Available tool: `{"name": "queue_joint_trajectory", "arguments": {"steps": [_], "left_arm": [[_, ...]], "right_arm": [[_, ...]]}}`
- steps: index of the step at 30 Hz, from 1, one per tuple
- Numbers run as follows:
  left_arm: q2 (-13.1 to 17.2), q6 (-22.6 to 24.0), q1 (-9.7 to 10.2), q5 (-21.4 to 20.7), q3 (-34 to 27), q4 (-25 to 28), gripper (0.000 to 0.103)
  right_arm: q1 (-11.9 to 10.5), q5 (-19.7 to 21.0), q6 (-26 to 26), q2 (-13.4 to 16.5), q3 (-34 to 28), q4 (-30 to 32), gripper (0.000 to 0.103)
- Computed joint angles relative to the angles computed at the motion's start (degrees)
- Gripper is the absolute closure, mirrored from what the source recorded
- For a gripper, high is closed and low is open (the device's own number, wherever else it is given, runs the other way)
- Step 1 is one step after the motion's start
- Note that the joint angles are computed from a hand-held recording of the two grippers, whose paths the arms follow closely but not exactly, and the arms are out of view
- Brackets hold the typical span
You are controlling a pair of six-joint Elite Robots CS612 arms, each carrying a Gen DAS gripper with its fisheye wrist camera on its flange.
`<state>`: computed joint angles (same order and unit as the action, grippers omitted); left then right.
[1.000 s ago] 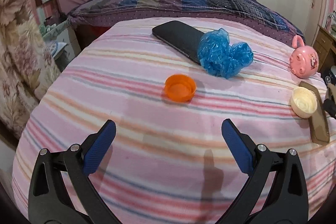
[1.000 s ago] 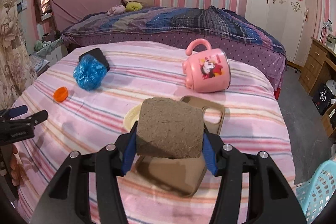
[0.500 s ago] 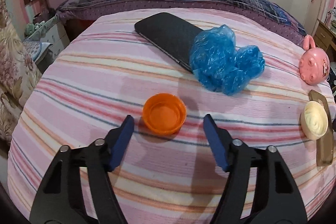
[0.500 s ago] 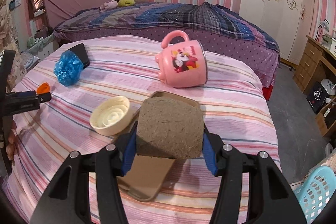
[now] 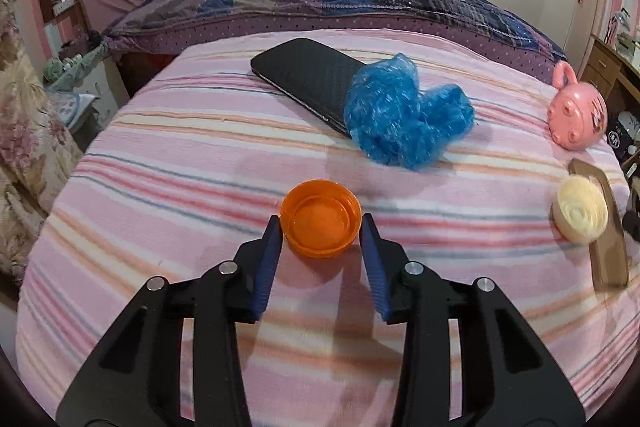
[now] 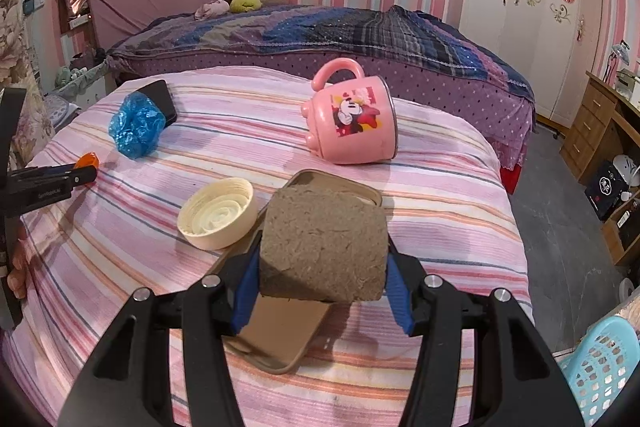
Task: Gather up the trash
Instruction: 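Carry the orange lid and cardboard roll over the blue basket with both tools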
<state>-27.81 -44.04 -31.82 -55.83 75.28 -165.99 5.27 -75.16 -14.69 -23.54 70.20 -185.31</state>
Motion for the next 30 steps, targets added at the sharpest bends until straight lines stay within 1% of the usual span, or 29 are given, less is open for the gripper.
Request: {"name": "queue_joint_trajectory", "arguments": {"steps": [6,10,13,17,20,24,28,30], "left_arm": [[-1.23,0.54,-2.05,2.39,1.53,-0.02,0.064],[-1.84,0.9,-3.54,3.37,2.39,-2.46,0.064],[-2.14,1.4,-4.66,4.58,2.97,-3.44,0.064],[-2.79,0.51,-5.78,4.31,4.48,-5.21,0.064],[-3.18,0.29,-6.71,5.27,5.51,-6.13,0.064],[-3.58,-0.54,-7.39,5.69,6.53,-7.07,0.064],[-4.01,-2.81,-7.95,6.5,7.41,-6.47,0.064],[-4.13,-3.05,-8.15,7.21,7.64,-6.28,0.064]], "right_arm": [[-0.09,1.42,0.67,-0.62,1.36,-2.05,0.049],[-0.28,2.54,1.62,-1.28,3.05,-4.0,0.049],[-0.37,2.63,1.59,-1.67,4.04,-5.16,0.049],[-0.69,2.5,1.44,-2.49,6.01,-6.79,0.049],[-1.0,2.39,1.75,-3.11,7.41,-7.76,0.049],[-1.36,2.73,2.43,-3.62,8.79,-9.14,0.049],[-1.46,2.49,1.64,-4.03,9.95,-10.61,0.049],[-1.61,2.42,1.42,-4.17,10.5,-11.19,0.049]]}}
